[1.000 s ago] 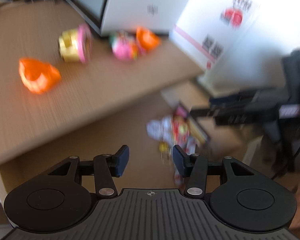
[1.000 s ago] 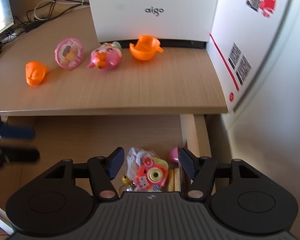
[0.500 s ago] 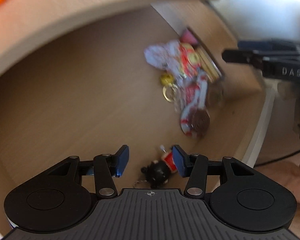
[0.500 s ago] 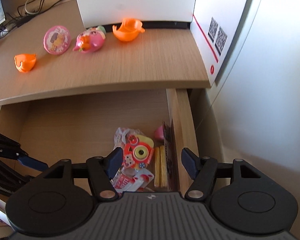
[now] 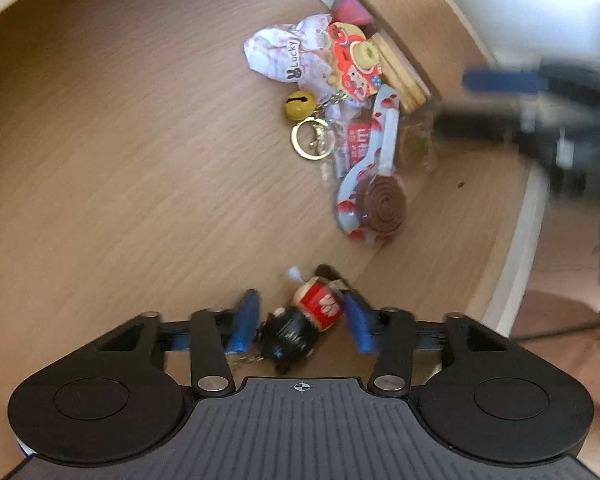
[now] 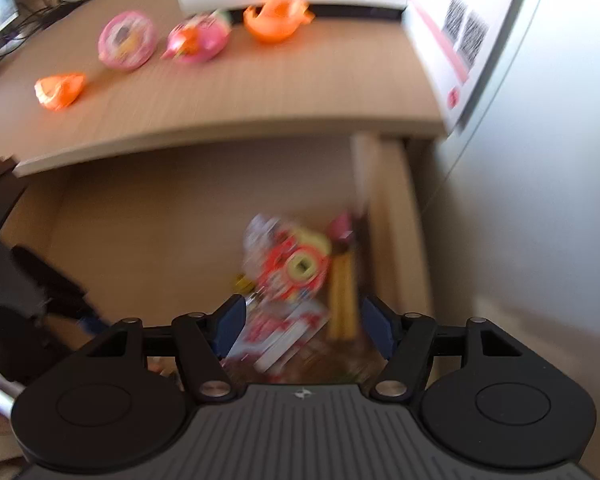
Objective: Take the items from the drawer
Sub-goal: 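Reach both tools back into the drawer toward the keychains and red-yellow round toy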
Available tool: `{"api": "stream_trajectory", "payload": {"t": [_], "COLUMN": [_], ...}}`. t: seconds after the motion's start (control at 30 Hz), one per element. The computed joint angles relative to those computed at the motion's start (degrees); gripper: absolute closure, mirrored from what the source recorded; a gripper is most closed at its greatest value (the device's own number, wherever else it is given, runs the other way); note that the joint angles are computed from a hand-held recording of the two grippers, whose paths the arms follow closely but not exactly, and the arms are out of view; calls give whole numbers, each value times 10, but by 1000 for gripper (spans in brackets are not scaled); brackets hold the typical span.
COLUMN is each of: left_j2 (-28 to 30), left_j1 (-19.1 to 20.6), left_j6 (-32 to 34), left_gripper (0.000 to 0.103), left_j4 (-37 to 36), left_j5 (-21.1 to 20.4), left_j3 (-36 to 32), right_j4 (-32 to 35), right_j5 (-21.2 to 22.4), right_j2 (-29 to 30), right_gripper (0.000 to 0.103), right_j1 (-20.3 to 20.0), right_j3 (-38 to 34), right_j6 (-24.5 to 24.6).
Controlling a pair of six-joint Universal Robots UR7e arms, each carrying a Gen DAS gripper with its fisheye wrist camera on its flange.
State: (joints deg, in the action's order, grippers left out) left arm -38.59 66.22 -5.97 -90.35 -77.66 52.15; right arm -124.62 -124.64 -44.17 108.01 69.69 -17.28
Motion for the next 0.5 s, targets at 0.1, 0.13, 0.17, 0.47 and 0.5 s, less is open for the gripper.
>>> {"api": "stream_trajectory", "payload": {"t": [0.1, 0.13, 0.17, 0.47, 0.5], "left_j2": [-9, -12, -15, -40, -44], "left_j1": [-2, -5, -8, -19, -17], "left_j6": [7, 10, 14, 23, 27], "left_gripper": [72, 73, 74, 74, 74], "left_j4": [-30, -37, -46, -195, -213], "left_j5": [5, 20, 36, 178, 180], "left_j3": [23, 30, 38, 100, 106], "right_j4": [17, 23, 30, 38, 28], "right_j5": [7, 7, 6, 8, 9], "right_j2": [-15, -19, -22, -35, -35], "right_gripper": [38, 38, 38, 38, 38], "right_j1": [-2, -2, -2, -6, -6], "right_j3": [22, 29, 32, 52, 55], "right_j6": [-2, -1, 3, 11, 6]}}
